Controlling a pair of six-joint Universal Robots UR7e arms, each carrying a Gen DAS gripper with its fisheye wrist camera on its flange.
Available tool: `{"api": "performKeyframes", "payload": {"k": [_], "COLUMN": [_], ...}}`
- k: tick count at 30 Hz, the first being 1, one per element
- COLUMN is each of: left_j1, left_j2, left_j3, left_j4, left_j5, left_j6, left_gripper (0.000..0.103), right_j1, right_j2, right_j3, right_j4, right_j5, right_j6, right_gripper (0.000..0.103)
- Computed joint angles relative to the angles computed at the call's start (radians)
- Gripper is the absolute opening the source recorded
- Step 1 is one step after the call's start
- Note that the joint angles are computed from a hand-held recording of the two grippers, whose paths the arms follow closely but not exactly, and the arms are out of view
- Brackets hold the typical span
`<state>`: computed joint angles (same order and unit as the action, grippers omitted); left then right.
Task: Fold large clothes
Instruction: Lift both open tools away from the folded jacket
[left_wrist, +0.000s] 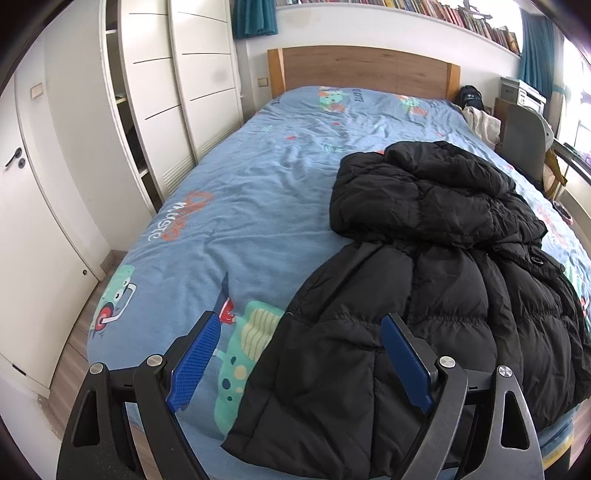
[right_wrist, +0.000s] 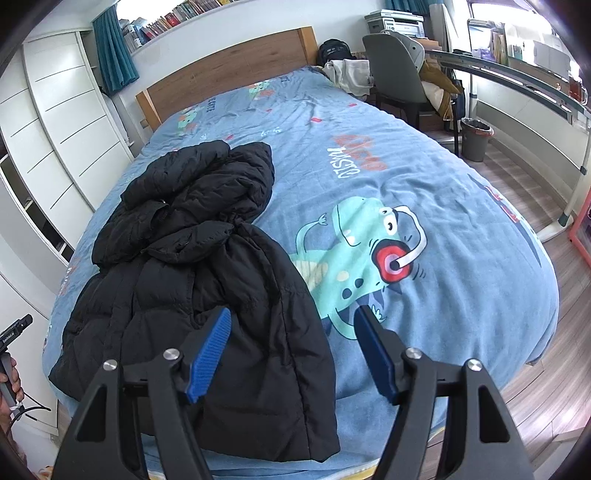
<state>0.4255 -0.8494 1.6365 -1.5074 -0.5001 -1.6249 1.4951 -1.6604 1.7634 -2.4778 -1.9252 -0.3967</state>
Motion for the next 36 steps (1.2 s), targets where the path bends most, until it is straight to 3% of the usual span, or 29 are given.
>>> {"api": "performKeyframes", "payload": {"k": [10, 17, 22, 36], "left_j1": [-0.014, -0.018, -0.021, 0.013], "left_j2": [-0.044, -0.146, -0.161, -0.121], "left_j3": [0.076, 0.181, 0.184, 0.201], "left_j4": [-0.033, -0.04, 0.031, -0.066], "left_j5": [-0.047, -0.12, -0.141, -0.174], "left_j6": [-0.035, -0.185, -0.265, -0.186], "left_gripper": [0.088, 0.088, 0.09, 0.094], "right_j1": [-0.025, -0.064, -0.104, -0.114], "right_j2": [-0.02, -0.047, -0.06, -0.051], "right_j3": [0.026, 0.045, 0.063, 0.09], "right_j4": [-0.009, 0.011, 0.031, 0.051], "right_j5": [0.019, 0.032, 0.063, 0.048], "right_j6": [-0.018, -0.024, -0.006, 0.013], "right_gripper": [0.068, 0.068, 0.069, 0.069]}}
